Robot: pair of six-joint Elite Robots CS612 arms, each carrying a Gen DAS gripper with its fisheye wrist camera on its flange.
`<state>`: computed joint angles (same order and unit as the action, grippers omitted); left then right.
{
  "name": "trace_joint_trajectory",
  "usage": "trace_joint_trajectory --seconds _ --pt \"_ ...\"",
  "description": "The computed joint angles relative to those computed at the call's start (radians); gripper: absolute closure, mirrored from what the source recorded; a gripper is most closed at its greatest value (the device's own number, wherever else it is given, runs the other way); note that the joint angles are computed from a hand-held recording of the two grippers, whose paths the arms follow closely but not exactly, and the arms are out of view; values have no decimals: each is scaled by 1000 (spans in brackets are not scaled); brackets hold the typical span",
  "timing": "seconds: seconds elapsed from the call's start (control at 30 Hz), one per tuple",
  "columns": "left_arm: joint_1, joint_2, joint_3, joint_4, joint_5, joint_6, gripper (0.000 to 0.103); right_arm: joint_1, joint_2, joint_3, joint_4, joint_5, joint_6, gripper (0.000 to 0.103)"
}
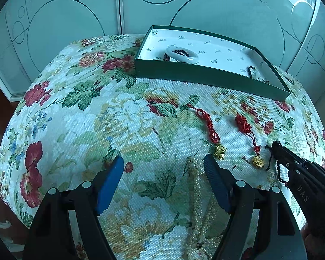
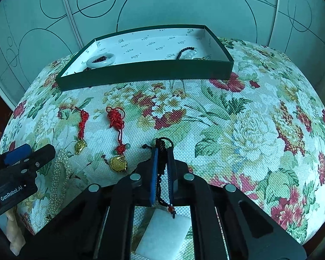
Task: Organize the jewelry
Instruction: 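Move the right tool to the black cord pendant and grasp it, then grasp the pearl necklace with the left tool while the right tool holds the black cord pendant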
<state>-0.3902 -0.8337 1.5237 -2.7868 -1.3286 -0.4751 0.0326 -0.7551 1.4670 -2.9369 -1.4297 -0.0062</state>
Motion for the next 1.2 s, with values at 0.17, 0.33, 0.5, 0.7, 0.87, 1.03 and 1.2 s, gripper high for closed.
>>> trace_joint_trajectory --seconds 0.17,0.33,0.5,0.7,0.87,1.03,1.2 --pt "-3 -4 4 -5 -12 4 28 -3 -7 9 -17 8 10 95" --pt "-6 -9 13 -18 -33 11 28 -6 -12 18 -34 15 18 95" --pt "-9 -12 19 -28 -48 22 28 -10 -15 22 -31 28 27 95" --pt "-12 -7 15 -5 -58 40 41 -12 -17 26 -38 33 34 95" --pt "-18 1 10 8 -49 66 48 -13 -18 29 -39 38 39 95" --pt "-22 6 6 -1 -25 89 53 -14 -19 30 -40 43 44 95" --pt "-21 9 5 -14 -1 100 84 -14 -17 29 -38 45 51 95"
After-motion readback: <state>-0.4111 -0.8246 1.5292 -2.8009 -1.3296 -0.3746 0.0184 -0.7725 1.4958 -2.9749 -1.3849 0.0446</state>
